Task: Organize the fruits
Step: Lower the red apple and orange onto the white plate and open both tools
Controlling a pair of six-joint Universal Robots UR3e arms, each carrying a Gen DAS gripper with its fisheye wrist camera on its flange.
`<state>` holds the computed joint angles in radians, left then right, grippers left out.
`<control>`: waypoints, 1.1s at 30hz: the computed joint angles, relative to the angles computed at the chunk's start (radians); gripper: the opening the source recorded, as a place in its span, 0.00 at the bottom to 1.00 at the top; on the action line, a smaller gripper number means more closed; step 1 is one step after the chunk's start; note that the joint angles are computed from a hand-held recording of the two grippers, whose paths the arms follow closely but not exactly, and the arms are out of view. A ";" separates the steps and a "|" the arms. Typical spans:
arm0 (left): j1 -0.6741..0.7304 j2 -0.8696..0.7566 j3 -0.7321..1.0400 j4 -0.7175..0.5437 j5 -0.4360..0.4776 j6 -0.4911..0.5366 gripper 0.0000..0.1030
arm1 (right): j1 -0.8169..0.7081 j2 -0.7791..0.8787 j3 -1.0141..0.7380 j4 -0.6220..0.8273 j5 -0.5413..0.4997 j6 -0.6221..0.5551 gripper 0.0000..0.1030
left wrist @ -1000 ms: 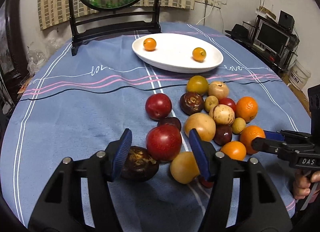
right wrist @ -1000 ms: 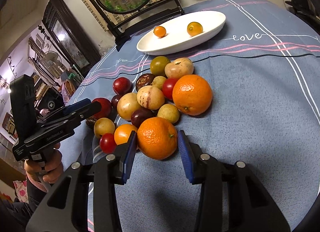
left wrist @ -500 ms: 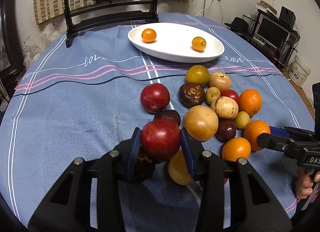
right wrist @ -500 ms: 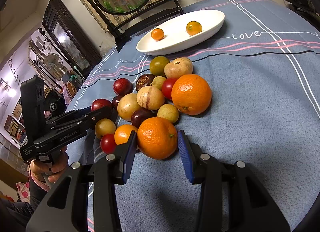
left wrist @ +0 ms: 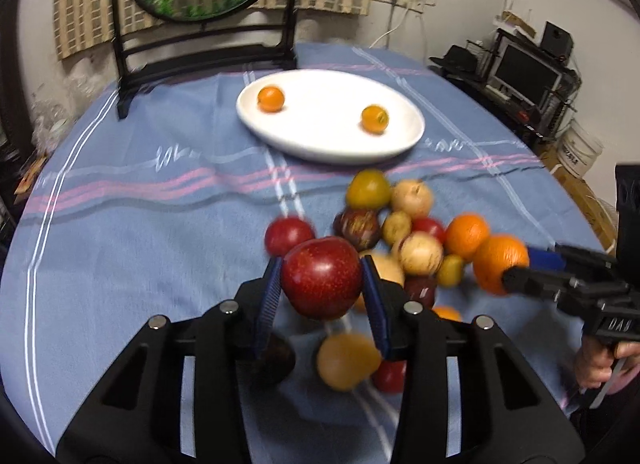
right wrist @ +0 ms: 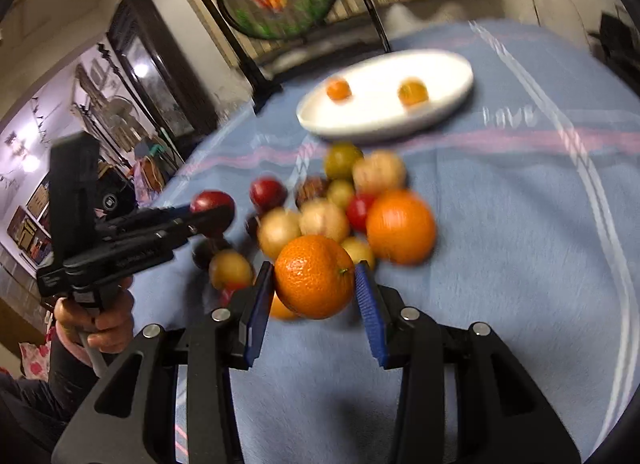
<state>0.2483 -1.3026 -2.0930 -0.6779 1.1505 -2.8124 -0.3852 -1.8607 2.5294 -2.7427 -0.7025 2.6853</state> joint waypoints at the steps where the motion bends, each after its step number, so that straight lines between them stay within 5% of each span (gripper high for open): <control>1: -0.011 -0.030 0.042 -0.003 0.002 -0.007 0.39 | 0.014 0.025 -0.030 -0.055 -0.012 0.036 0.41; 4: -0.063 -0.176 0.211 0.033 0.024 -0.066 0.39 | 0.094 0.192 -0.175 -0.267 -0.103 0.169 0.41; 9: -0.139 -0.517 0.603 0.004 0.067 -0.168 0.39 | 0.252 0.525 -0.539 -0.368 -0.287 0.287 0.41; 17: -0.196 -0.924 1.124 -0.250 0.149 -0.198 0.39 | 0.352 0.830 -0.944 -0.188 -0.415 0.237 0.41; 24: -0.203 -1.035 1.257 -0.313 0.165 -0.197 0.40 | 0.379 0.914 -1.065 -0.101 -0.450 0.203 0.41; 27: -0.207 -0.987 1.191 -0.252 0.193 -0.204 0.72 | 0.379 0.890 -1.062 -0.064 -0.448 0.184 0.45; 33: -0.161 -0.717 0.870 -0.084 0.164 -0.186 0.87 | 0.323 0.699 -0.816 -0.230 -0.387 0.186 0.47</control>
